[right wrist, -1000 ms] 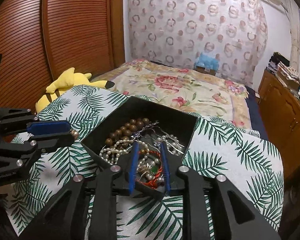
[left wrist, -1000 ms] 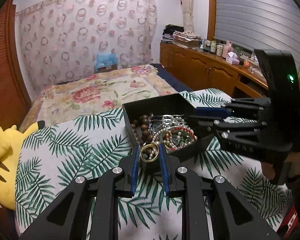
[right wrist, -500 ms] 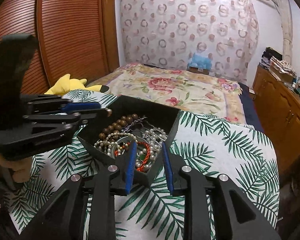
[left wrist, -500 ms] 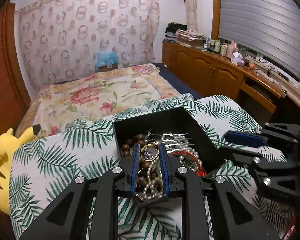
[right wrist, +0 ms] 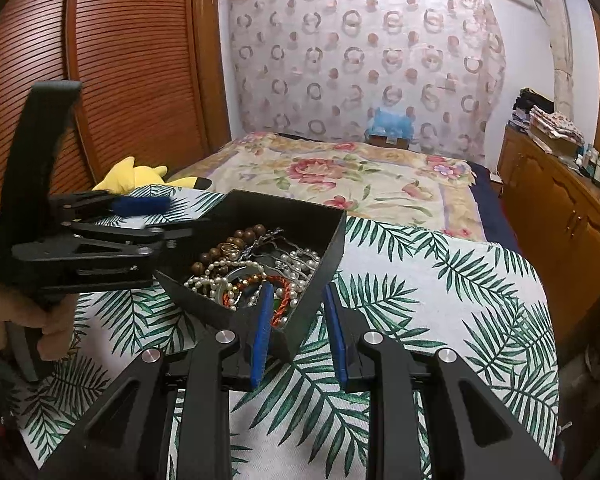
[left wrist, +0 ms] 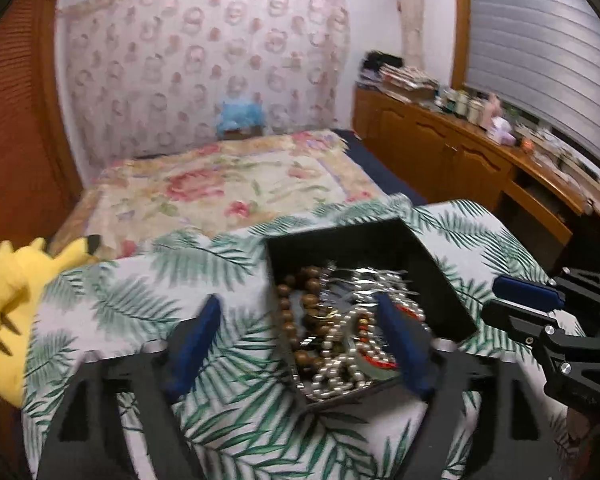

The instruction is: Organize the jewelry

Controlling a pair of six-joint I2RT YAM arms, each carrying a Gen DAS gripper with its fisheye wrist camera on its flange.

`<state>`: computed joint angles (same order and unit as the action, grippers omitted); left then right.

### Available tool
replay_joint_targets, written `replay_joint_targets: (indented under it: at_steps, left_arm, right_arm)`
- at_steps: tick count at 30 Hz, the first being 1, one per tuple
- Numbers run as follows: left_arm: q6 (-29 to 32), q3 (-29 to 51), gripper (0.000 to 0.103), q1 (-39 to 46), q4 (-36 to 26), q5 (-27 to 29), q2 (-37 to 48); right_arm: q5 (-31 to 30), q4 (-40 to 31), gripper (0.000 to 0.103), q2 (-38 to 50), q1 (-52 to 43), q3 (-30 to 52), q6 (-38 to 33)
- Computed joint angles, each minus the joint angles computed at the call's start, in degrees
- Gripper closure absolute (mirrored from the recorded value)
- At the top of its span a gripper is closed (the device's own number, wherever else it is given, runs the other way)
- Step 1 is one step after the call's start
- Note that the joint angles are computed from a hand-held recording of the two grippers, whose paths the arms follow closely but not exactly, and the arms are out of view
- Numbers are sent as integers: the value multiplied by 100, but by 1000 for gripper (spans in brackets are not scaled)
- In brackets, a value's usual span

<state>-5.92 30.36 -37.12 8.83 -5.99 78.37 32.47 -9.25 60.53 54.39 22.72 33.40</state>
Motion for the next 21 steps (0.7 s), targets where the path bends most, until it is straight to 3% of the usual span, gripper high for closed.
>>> replay_joint_targets:
  at_steps: [5,7,11,13,14,21]
  left_arm:
    - [14,-278,11,-56,-198,-307,-659]
    - [18,-362,8,18,-284,-277,-883]
    - [-35,-504,8,69,-466,-206,-1300]
    - [-46,-577,8,103,-560,-110,-1491]
    - [-72,-593,8,82,-624,-124,-1585]
    - [-234,-823,8,-144,-1026,-435,-2195]
  right_arm:
    - [268,-104,72,28,157,7,304]
    - [442,-192,51,10,265,17,476]
    - [806,-424,28,4,383,104,781]
    - [959,-507,8,-6,416,132,925]
    - [998,-519,4,-36,404,128,931]
    - [1082,-707,2,77,431,238,1189]
